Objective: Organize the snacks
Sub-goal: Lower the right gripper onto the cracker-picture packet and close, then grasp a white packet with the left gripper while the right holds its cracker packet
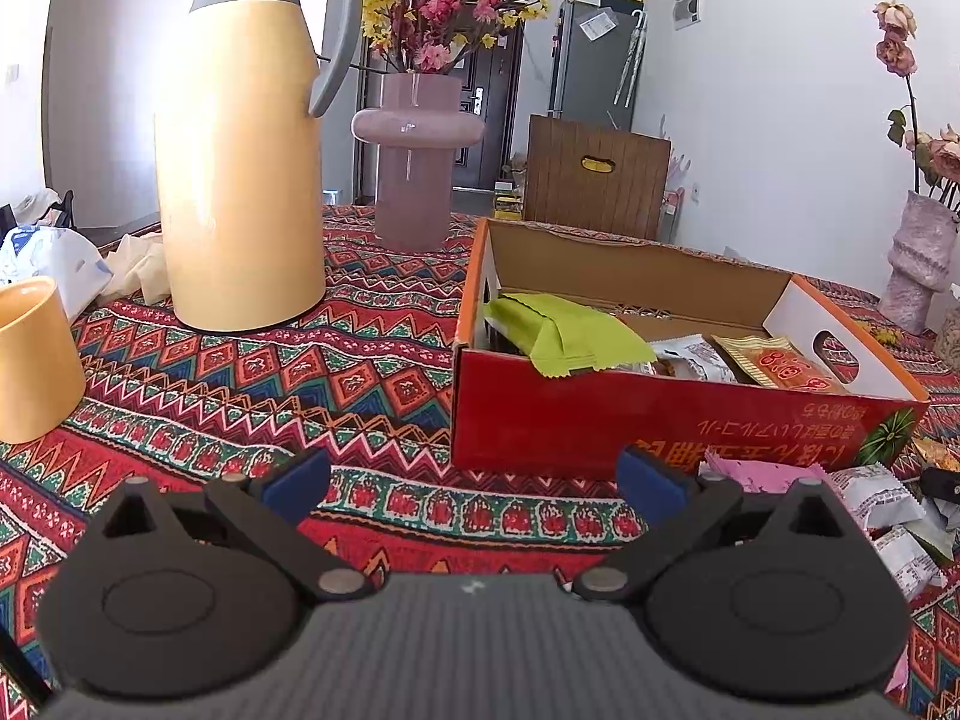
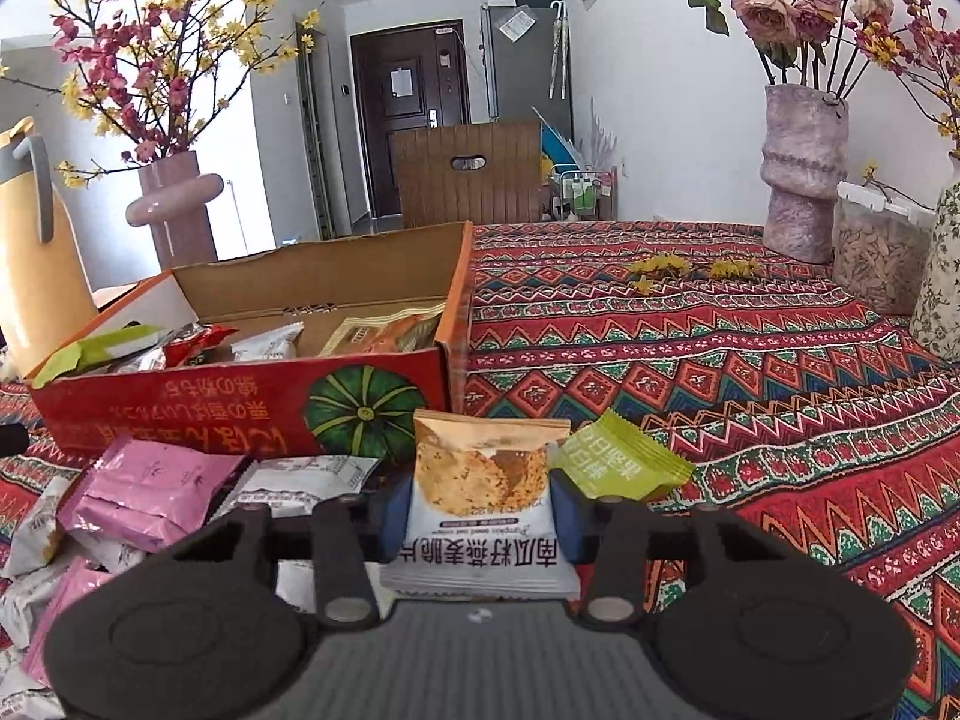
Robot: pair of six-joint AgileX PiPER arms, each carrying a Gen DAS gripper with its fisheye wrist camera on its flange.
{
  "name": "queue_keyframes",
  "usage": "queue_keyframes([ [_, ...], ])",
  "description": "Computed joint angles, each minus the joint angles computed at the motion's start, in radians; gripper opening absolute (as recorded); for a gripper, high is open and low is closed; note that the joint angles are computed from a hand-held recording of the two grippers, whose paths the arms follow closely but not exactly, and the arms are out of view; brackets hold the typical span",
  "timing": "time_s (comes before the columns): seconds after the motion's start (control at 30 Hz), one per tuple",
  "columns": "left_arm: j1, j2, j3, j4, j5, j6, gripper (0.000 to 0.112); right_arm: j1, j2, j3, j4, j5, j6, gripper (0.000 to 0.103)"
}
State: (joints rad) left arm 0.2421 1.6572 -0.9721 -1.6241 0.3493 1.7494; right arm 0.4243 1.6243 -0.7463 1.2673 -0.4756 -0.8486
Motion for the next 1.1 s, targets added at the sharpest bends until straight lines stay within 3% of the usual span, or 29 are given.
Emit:
queue_keyframes([
  [0.37,0.005,0.002,-0.001,0.004,0.007,-0.004,0.103,0.116,-0.053,0.041,-0.082,-0.136,0.118,0.045],
  [0.7,-0.013,0.005,-0.003,0.008,-0.033,-0.009,0.103,0.113,-0.015,0.064,-0.242,-0.137,0.320,0.045],
  [0.83,-0.017,0.018,-0.040,0.202,-0.033,-0.202,0.103,0.105,-0.016,0.084,-0.297,-0.141,0.389,0.045],
  [0.97,-0.023,-0.010,-0.036,0.255,-0.038,-0.259,0.103,0.099,-0.023,0.103,-0.350,-0.144,0.438,0.045],
  [1.1,-0.036,-0.034,-0.053,0.431,-0.012,-0.437,0.103,0.100,-0.024,0.110,-0.370,-0.147,0.455,0.045],
])
